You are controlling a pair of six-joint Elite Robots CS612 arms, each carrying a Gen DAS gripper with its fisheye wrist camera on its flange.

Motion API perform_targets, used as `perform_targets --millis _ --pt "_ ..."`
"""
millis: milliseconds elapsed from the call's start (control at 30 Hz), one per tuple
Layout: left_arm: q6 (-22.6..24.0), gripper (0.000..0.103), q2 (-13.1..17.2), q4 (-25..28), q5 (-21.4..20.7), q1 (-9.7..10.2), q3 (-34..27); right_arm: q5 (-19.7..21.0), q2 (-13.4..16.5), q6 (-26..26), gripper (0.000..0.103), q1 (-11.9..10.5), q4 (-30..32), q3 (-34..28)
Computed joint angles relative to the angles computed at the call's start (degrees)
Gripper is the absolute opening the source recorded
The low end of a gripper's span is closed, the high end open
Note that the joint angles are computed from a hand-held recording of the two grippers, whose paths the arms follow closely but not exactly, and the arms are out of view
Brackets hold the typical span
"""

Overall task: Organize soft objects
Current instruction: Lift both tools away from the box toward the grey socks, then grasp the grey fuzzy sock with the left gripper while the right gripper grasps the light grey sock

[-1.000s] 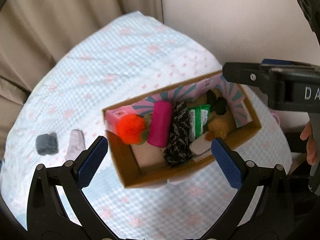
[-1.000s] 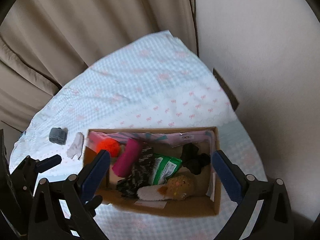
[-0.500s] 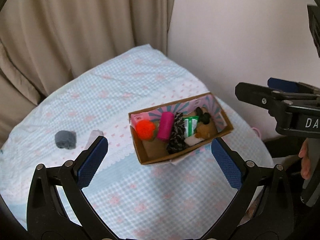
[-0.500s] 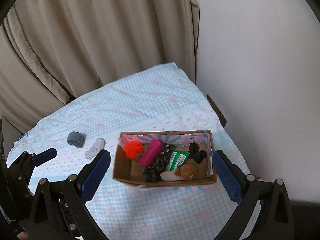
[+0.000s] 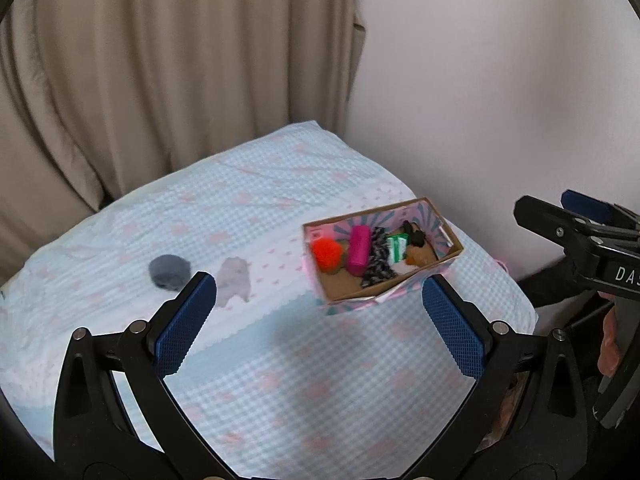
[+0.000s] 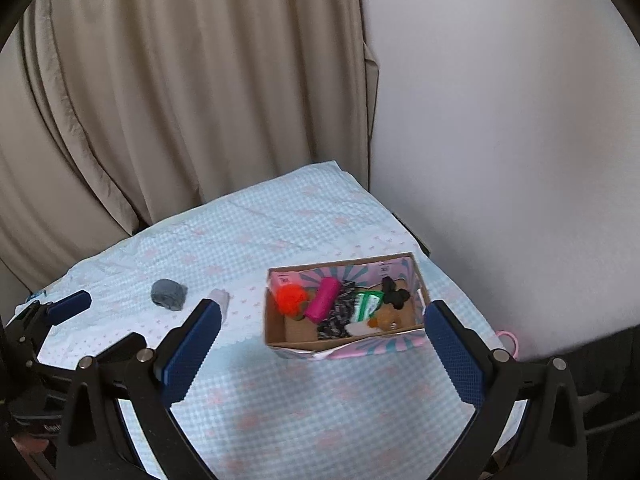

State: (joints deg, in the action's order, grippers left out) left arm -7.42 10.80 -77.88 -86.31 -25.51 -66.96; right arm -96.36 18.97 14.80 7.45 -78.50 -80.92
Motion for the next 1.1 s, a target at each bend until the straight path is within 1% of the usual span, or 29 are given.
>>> perform_targets --millis 100,233,300,400,500,633,800,933,1033,1100 --pt "0.2 0.103 0.9 0.4 -0.5 1.51 -2.3 -1.4 0.1 1.1 0.101 1.4 -1.2 0.2" --pt "-0.6 0.103 2.2 0.0 -2.4 4.37 -4.5 -2.1 0.1 4.3 0.101 3.6 -3.7 2.2" --pt "-0.7 0.103 3.0 -0.5 -2.7 5.96 -5.0 -2.9 0.2 4.9 0.101 4.6 -5.3 3.5" --pt "-0.6 0.103 4.0 -1.6 -2.2 7.74 -5.0 -4.0 0.3 5.3 0.101 6.1 -9.2 6.4" --pt "-1.4 0.103 4.9 -3.7 -2.1 9.69 -4.0 -3.6 0.1 5.1 0.101 7.1 -12.9 9.4" --pt "-1.3 0.103 5.6 -6.1 -2.7 11.74 -1.3 -3.2 -0.3 3.0 0.101 8.3 -18.1 14.2" --pt "-2.0 0.103 6.0 -10.5 -4.6 13.8 4.2 -1.1 -1.6 0.6 0.101 9.2 -24.8 22.2" --pt "-1.7 0.103 6.1 -14.9 -5.9 14.81 9.5 0.0 -2.2 -2.4 0.101 9.8 -31.5 29.6" --pt "-1.0 0.103 5.9 -18.9 -7.1 15.3 14.5 0.8 -2.5 -4.5 0.101 10.1 -35.3 34.6" --pt "-0.4 0.103 5.8 -20.8 -7.1 15.38 17.2 1.1 -2.6 -6.0 0.101 10.2 -37.5 37.8"
